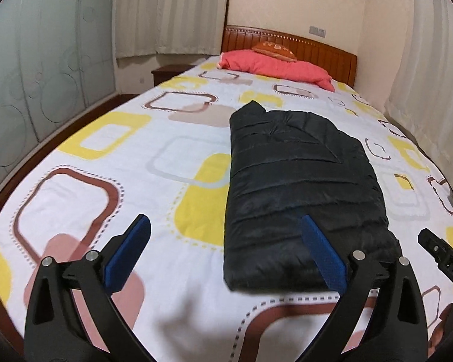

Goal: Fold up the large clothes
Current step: 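Open both grippers and pull them back from the folded jacket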

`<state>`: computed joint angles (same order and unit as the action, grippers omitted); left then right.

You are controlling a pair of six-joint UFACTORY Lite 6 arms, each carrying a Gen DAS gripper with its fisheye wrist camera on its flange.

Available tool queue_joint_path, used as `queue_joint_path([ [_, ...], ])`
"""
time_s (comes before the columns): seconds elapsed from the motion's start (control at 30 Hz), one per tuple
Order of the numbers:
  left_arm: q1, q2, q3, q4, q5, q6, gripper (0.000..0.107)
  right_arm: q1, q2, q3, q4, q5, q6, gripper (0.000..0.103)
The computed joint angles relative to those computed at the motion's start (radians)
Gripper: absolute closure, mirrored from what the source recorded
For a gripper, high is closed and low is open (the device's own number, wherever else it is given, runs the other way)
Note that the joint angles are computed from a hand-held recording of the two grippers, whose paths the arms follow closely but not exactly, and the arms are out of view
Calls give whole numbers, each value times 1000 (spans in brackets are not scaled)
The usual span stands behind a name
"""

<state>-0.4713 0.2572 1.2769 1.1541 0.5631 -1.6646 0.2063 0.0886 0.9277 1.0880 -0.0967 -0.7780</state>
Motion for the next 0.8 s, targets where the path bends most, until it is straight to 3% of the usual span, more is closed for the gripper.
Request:
queue_joint_path([
  [0.17,-78,-113,-96,10,86,-45,8,56,-148,-95,366,-71,-363,28],
  [0.27,-111,-141,-115,-10,119,-30,8,93,-188,-117,477,-108,-478,28],
  [0.8,-221,-220,-162,-9,198,-53,7,210,-282,-189,541,-202,-531,28],
])
